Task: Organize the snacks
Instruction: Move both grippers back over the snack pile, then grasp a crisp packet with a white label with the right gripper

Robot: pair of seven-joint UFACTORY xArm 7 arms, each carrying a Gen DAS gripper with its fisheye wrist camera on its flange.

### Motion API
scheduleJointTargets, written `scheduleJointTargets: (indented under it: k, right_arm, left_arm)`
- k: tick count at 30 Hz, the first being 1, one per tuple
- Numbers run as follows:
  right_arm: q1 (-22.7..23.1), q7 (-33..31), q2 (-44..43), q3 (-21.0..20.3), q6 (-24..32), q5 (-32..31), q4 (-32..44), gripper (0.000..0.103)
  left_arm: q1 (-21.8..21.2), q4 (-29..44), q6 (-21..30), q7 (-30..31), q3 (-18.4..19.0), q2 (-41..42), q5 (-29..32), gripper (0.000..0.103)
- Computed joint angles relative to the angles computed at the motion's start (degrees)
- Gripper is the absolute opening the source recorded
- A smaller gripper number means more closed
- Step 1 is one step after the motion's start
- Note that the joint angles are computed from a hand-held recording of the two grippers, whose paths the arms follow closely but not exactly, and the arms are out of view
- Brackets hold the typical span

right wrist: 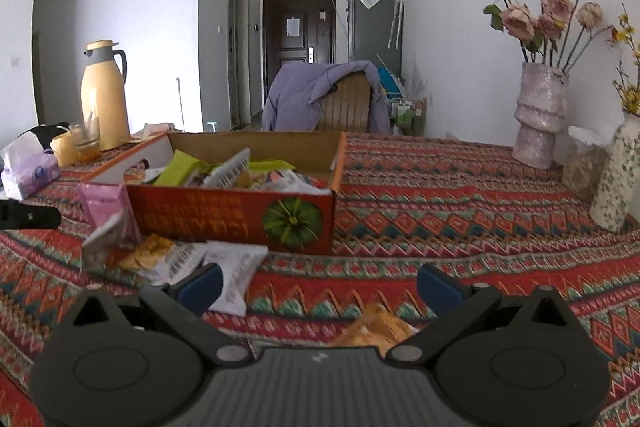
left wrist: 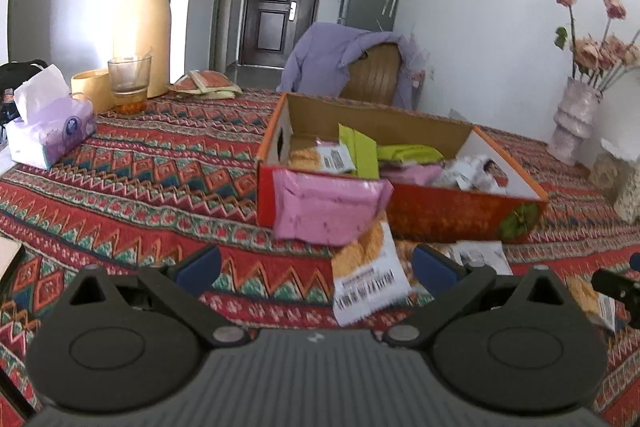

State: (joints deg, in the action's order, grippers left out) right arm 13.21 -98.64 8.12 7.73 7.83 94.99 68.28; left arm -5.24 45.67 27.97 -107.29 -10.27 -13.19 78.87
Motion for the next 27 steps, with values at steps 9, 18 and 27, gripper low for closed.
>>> scheduleJointTargets:
  k: [9, 18, 27]
  right_arm:
    - [-2.23, 1.37, -2.57, -1.06, 2.51, -3.56, -4.55, 0.103]
    - [-4.5, 9.85, -0.72, -1.32, 3.38, -14.1, -5.53, 0.103]
    - [-6.37, 23.93, 5.94, 1.14, 3.72, -32.01, -0.12, 0.103]
  left_arm:
    - [-1.55, -1.96, -0.43, -0.8, -1.49, -1.43, 0.96, 0.103]
    - [-2.26, -1.86, 0.06, 0.75, -1.58, -0.15, -1.85, 0.103]
    - [-2.59, -1.38, 0.53, 1.69, -1.51, 0.64, -3.27, 0.103]
